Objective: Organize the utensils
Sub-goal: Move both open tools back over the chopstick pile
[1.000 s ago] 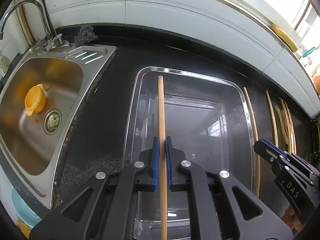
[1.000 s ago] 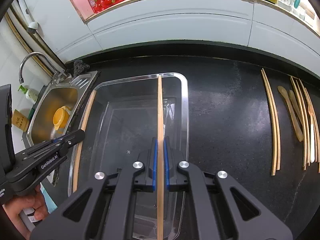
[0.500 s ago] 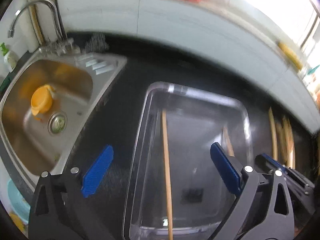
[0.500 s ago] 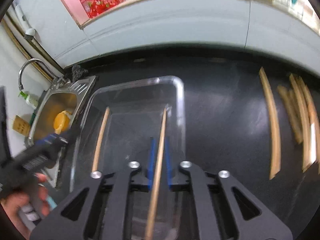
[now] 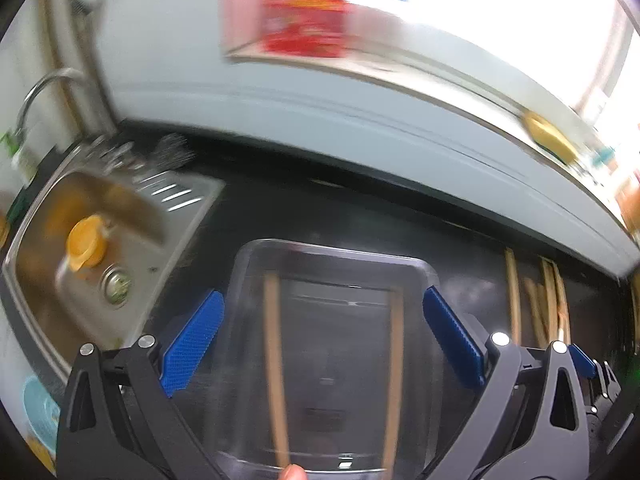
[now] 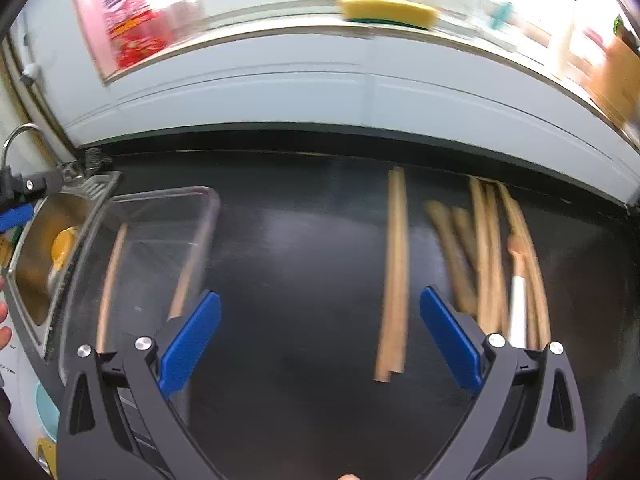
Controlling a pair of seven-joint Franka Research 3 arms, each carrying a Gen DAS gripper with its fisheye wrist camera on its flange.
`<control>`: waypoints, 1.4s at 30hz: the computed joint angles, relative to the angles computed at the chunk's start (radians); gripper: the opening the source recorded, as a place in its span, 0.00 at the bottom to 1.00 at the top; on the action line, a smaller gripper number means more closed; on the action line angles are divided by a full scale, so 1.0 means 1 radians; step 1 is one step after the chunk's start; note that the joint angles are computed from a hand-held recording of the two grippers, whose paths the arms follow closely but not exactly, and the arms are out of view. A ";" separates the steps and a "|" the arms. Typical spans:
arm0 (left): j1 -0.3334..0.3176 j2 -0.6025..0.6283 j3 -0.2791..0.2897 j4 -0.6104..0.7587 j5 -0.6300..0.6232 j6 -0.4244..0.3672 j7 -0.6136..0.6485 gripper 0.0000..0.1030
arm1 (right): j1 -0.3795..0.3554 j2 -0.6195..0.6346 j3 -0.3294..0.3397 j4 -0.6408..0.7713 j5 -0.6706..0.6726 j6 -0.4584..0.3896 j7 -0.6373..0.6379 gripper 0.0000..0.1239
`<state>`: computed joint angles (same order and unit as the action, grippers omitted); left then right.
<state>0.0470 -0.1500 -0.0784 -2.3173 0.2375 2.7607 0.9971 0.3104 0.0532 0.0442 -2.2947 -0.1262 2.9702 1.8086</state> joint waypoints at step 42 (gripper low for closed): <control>-0.341 0.731 -0.057 0.764 0.211 -0.472 -0.162 0.95 | -0.354 0.206 -0.084 0.185 0.612 -0.185 -0.800 0.78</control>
<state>-0.2940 0.5808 -0.1356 -1.5531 0.4483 2.2884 0.8353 -0.0439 0.2596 -0.0397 -2.1097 0.4860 2.7850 1.0085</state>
